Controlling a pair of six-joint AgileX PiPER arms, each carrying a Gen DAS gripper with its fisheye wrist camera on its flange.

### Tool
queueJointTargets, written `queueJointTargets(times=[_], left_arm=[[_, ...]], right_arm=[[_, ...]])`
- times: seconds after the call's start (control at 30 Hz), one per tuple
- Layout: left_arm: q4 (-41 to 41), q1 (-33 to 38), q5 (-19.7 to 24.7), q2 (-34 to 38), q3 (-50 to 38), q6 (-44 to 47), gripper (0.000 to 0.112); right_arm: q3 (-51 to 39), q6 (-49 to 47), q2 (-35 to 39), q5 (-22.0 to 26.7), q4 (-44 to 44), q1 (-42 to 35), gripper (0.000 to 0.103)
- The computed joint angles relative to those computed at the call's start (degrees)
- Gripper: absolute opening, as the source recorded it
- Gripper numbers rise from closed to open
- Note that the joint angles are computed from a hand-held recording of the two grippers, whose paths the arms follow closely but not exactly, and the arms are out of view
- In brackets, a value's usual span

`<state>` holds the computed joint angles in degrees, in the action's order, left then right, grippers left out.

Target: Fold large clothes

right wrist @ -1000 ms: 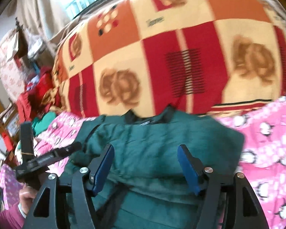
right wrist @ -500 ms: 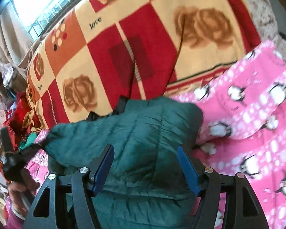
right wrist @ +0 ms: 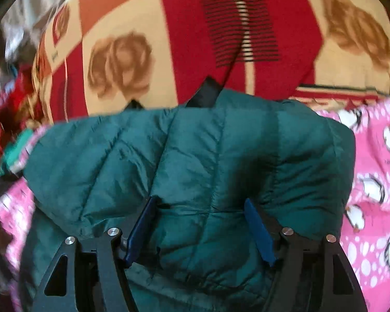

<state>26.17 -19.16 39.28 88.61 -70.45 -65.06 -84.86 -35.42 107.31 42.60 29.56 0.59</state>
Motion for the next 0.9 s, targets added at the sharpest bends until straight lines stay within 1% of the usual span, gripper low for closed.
queueJointTargets(times=[0.03,0.07,0.1,0.13,0.17,0.23,0.27,0.3,0.37,0.43,0.5,0.6,0.63,0.67,0.7,0.77,0.83,0.9], left_arm=[[0.4,-0.3,-0.4,-0.7,0.3,-0.6,0.003],[1.4,-0.7,-0.3,-1.3,0.3,-1.5,0.003],[2.0,-1.3,0.4,-1.5,-0.3,-1.8,0.006],[2.4,-1.9,1.3,-1.6,-1.2,-1.8,0.017],[2.6,-2.5,1.6,-1.9,-1.9,-1.5,0.025],[3.8,-3.5,0.4,-2.2,-2.8,-2.1,0.069],[5.2,-4.1,-0.6,-2.5,-2.8,-3.7,0.075],[6.9,-4.7,-1.6,-2.4,-3.0,-5.7,0.078],[5.8,-4.8,-1.1,-0.6,-5.5,-4.3,0.078],[0.5,-4.1,-0.3,3.2,-9.5,1.6,0.078],[-2.4,-3.6,1.6,7.4,-13.0,4.9,0.078],[-4.6,-3.5,6.8,13.7,-17.9,8.8,0.078],[-4.2,-3.7,9.3,15.7,-19.4,9.3,0.078],[-3.8,-3.8,10.0,16.7,-19.4,9.5,0.078],[-3.5,-3.8,8.9,16.4,-18.1,9.2,0.078],[-1.5,-4.2,6.0,15.5,-15.0,6.9,0.078],[-0.9,-4.5,5.6,15.5,-14.4,6.8,0.079],[-0.2,-4.9,6.1,16.2,-14.7,6.8,0.079]], right_arm=[[0.2,0.6,-0.2,-0.7,-1.7,0.8,0.07],[0.0,0.4,-0.3,-0.2,-2.2,0.8,0.07],[-0.5,0.1,-0.4,0.6,-1.9,0.5,0.07],[-1.3,-0.5,-0.6,2.4,-0.6,-0.4,0.069],[-1.8,-1.3,-1.0,3.9,1.4,-1.5,0.069],[-2.4,-2.8,-2.0,5.5,5.0,-3.4,0.069],[-2.0,-4.0,-3.0,5.5,6.5,-4.5,0.069],[-1.9,-4.3,-3.8,5.1,6.8,-5.2,0.069],[-3.1,-3.1,-3.9,4.8,5.6,-6.2,0.069],[-6.4,-0.7,-2.0,5.8,4.0,-6.3,0.069],[-9.0,1.7,0.1,6.2,2.0,-5.5,0.069],[-11.8,3.7,3.6,5.8,-1.1,-3.3,0.069],[-12.6,4.2,4.7,5.9,-2.1,-2.6,0.069],[-13.1,4.5,6.0,5.6,-3.6,-1.6,0.07],[-12.8,4.0,6.4,5.0,-4.4,-1.1,0.07],[-10.7,2.7,6.8,1.4,-6.5,0.5,0.071],[-9.5,1.7,7.1,-0.6,-6.1,0.6,0.072],[-10.4,2.3,7.5,0.4,-6.0,0.3,0.072]])
